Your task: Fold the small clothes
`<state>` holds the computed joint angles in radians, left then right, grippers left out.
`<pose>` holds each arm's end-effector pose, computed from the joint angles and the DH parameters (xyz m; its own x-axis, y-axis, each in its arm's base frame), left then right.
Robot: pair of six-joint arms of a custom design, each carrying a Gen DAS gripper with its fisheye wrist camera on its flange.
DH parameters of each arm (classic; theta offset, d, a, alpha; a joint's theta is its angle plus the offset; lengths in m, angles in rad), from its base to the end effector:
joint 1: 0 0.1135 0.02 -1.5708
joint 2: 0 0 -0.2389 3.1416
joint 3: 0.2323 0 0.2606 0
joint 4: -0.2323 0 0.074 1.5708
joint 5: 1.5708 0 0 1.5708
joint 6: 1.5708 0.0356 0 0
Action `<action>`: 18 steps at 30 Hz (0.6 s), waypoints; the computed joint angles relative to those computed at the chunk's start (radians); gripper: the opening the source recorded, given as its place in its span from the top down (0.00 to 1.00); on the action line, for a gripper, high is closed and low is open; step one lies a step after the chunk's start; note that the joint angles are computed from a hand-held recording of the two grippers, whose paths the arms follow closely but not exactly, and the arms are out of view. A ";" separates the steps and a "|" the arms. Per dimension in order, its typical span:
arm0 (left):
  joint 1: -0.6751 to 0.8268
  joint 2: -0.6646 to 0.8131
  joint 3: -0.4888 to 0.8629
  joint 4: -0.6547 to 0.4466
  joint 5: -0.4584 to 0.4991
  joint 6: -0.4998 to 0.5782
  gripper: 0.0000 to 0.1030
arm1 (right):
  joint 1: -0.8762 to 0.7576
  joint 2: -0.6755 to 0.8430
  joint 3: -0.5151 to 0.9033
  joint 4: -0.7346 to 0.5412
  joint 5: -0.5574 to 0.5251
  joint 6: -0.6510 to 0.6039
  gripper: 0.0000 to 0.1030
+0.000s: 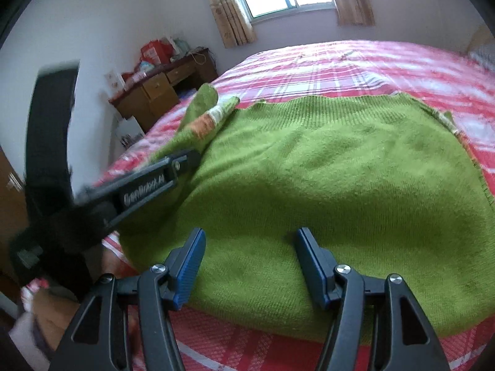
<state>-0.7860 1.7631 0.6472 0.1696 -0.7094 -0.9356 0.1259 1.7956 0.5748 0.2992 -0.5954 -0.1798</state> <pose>0.2214 -0.1888 0.0646 -0.5557 -0.3079 -0.7723 -0.3026 0.9401 -0.1571 0.2744 0.0549 0.0463 -0.6988 -0.2377 -0.6747 -0.5745 0.7484 0.3314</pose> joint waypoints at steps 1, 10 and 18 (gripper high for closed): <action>0.003 -0.005 -0.011 0.015 0.004 0.001 0.87 | -0.008 0.002 0.038 -0.036 -0.015 0.009 0.40; 0.007 -0.010 -0.043 0.082 0.017 0.003 0.87 | 0.160 0.258 0.579 -0.367 -0.057 0.053 0.40; 0.014 -0.018 -0.077 0.137 0.035 0.003 0.88 | 0.297 0.515 0.912 -0.532 -0.037 -0.004 0.73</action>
<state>-0.7723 1.7447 0.5706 0.3061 -0.6740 -0.9327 0.4224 2.3110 1.4869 -0.2327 -0.6328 -0.1834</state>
